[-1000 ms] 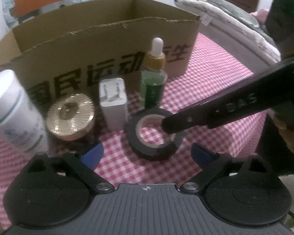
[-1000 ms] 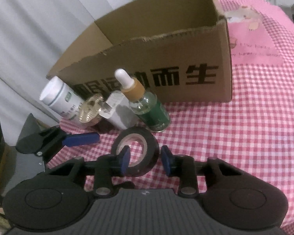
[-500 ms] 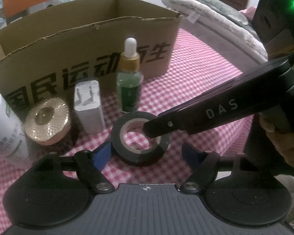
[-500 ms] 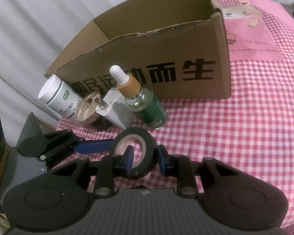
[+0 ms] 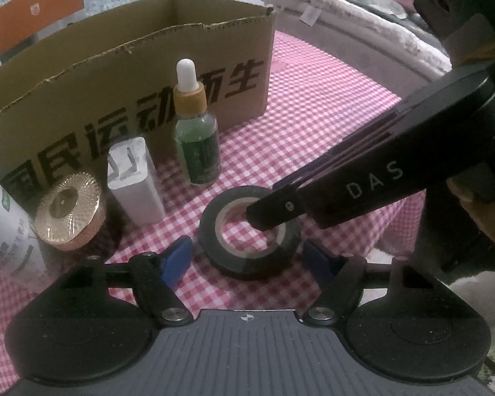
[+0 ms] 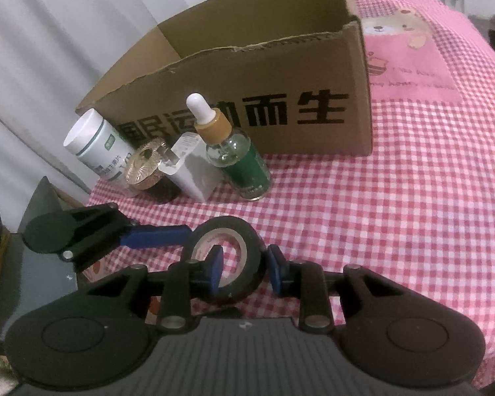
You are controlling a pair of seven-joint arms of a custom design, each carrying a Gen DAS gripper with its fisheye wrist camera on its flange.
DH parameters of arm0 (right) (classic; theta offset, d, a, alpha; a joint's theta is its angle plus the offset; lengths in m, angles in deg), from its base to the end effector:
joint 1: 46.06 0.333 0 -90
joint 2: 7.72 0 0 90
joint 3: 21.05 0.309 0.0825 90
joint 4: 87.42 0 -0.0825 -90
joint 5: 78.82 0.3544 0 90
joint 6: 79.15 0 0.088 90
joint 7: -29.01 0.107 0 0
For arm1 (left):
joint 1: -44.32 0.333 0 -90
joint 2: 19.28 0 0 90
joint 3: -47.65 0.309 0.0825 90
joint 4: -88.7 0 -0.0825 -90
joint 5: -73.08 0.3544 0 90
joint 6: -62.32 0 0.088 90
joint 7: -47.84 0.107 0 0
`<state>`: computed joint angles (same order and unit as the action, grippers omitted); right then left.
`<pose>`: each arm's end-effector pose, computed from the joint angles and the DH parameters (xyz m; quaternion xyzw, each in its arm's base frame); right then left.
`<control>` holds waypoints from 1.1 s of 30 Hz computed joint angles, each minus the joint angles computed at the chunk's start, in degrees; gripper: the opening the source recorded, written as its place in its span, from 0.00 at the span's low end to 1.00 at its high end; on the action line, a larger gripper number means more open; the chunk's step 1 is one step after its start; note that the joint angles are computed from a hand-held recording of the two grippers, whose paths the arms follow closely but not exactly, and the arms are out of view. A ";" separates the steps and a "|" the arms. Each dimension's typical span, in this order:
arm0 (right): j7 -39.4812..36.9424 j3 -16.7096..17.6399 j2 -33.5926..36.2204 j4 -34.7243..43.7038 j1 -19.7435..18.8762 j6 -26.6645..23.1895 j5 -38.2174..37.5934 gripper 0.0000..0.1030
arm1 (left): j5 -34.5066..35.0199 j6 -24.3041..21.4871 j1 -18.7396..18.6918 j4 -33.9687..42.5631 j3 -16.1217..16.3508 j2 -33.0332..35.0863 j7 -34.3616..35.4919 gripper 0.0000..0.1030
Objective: Organize rigid objects
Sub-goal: 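Close the right gripper on the black tape roll's rim, then lift the black tape roll with the right gripper and carry it over the box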
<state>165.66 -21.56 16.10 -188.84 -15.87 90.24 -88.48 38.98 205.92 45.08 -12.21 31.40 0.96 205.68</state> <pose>0.5800 0.3444 0.4290 -0.6072 0.6993 -0.0912 0.3661 0.6331 -0.1508 0.4230 -0.2663 0.9092 -0.3071 0.0904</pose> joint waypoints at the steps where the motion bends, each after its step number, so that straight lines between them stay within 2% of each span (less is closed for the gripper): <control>1: -0.23 -0.10 0.46 0.59 0.06 -0.19 -0.24 0.30 | -0.02 0.18 -0.05 -0.07 -0.07 0.00 0.15 0.70; 3: -0.73 -0.41 1.06 1.60 0.31 -0.87 -0.88 0.30 | -0.41 0.48 -0.22 0.29 -0.37 0.47 0.17 0.64; 6: -0.89 -1.15 1.89 2.98 1.07 -1.80 -2.17 0.30 | -0.93 0.85 0.05 -0.07 -0.62 0.24 1.17 0.63; 10: 0.78 -3.09 2.14 3.87 2.96 -3.41 -5.26 0.25 | -1.40 0.06 0.15 -0.07 -0.78 0.06 1.83 0.63; 17: 6.26 -5.54 -0.04 1.41 4.74 -4.25 -11.63 0.23 | -2.44 0.57 -0.73 0.12 -1.17 0.36 3.58 0.63; 22: 6.89 -4.17 0.23 1.58 3.12 -4.82 -13.00 0.23 | -0.01 0.92 -1.73 0.58 -0.78 0.82 2.17 0.63; 26: 7.31 -3.96 0.37 1.53 2.86 -4.55 -13.82 0.23 | 1.34 -0.54 -1.85 2.05 -0.49 1.61 -0.21 0.64; 33: 8.25 -4.27 0.18 1.29 3.08 -4.33 -15.00 0.23 | 2.83 -0.30 -2.02 3.21 -1.01 2.47 -1.51 0.65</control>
<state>173.90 -25.83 16.29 -187.55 -12.79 85.91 -103.47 41.82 205.62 43.06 -8.99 30.40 3.43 204.17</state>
